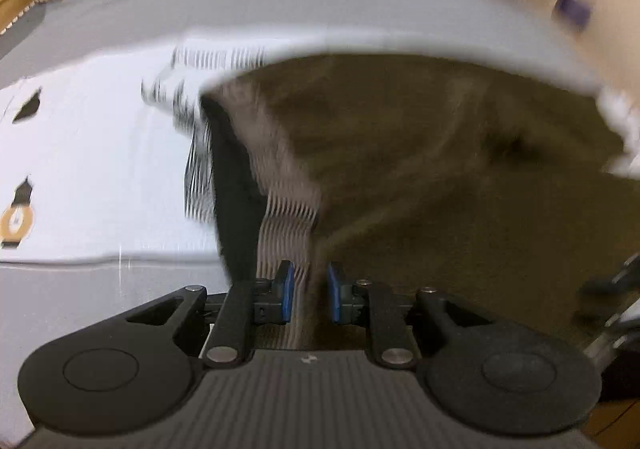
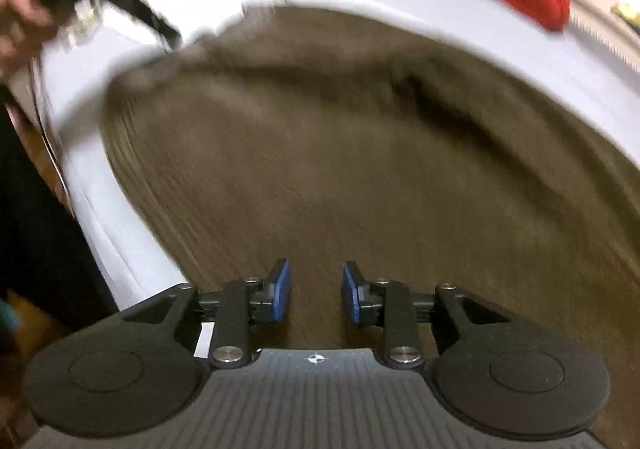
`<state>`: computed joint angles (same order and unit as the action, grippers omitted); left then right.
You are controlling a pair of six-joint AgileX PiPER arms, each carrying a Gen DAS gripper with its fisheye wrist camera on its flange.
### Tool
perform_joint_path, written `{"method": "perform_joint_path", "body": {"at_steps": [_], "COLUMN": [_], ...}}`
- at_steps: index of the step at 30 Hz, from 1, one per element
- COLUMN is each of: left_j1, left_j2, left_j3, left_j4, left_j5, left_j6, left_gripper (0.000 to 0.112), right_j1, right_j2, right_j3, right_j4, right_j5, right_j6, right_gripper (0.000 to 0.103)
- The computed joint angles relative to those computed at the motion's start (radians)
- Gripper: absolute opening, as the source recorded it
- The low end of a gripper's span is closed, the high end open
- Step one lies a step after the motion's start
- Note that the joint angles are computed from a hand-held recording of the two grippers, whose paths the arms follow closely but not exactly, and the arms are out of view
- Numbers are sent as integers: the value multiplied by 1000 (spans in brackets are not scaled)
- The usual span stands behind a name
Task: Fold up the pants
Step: 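Lay the waistband down with the left gripper and open it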
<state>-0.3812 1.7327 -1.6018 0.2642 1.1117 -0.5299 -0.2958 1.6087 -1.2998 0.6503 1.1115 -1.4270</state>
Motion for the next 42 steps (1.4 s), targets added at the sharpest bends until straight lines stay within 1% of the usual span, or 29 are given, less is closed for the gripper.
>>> {"method": "perform_joint_path", "body": {"at_steps": [1,3,5,7,8,9,10,11,15,17,19,20,22,23,24,26,27,28,29,31,33,36,37,40,42], "left_j1": [-5,-9,-6,-10,-15,-22,-31,-38,-80,-89,-93,-95,-103,-107,-113,-128,-135,-141,-147,-156,-150,-149,-143,-130,-112], "left_j2": [39,62,50,38,36,40,41,34,38,51,66,78,89,94,99,110,109,107,105,99,100,151,165,207,231], "left_j3": [-27,-66,-65,-62,-68,-81,-84,-73,-80,-93,-112,-124,-139,-145,-154,-167,-164,-159,-151,-137,-136,-210,-232,-307,-352], "left_j4": [11,20,18,26,38,47,56,66,117,133,136,140,160,167,178,218,241,265,298,350,348,344,332,315,284], "left_j5": [56,77,53,33,30,31,25,15,-6,-6,7,12,22,22,25,23,11,-9,-32,-74,-123,-96,-95,-81,-81], "left_j6": [5,-6,-44,-56,-62,-69,-76,-82,-110,-113,-110,-108,-107,-105,-109,-131,-146,-169,-204,-261,-269,-254,-238,-209,-200], "left_gripper": [12,12,15,18,22,26,31,33,39,42,43,45,48,50,52,54,54,54,54,55,59,59,59,58,46], "right_j1": [3,-23,-53,-86,-105,-119,-141,-156,-260,-322,-381,-405,-433,-437,-433,-423,-418,-401,-391,-388,-368,-318,-299,-256,-230], "right_j2": [-10,-23,-23,-29,-30,-25,-17,-10,15,37,70,94,144,165,177,205,218,235,242,242,258,287,295,290,288], "right_j3": [28,45,31,18,5,-16,-38,-65,-220,-329,-413,-456,-508,-512,-501,-469,-471,-491,-504,-492,-506,-559,-569,-542,-538], "right_j4": [-16,23,75,129,160,185,214,242,346,392,447,463,477,473,460,442,412,359,346,411,392,274,240,179,90], "right_j5": [-38,-30,1,9,10,10,11,7,49,72,85,89,78,51,7,-88,-109,-127,-138,-160,-180,-227,-256,-340,-383], "right_j6": [-22,-80,-94,-98,-94,-74,-55,-19,81,118,125,126,94,70,63,98,137,183,204,188,230,369,401,423,492], "right_gripper": [31,31,32,34,35,38,38,39,39,46,64,66,67,67,66,65,65,62,61,63,64,65,65,65,64]}}
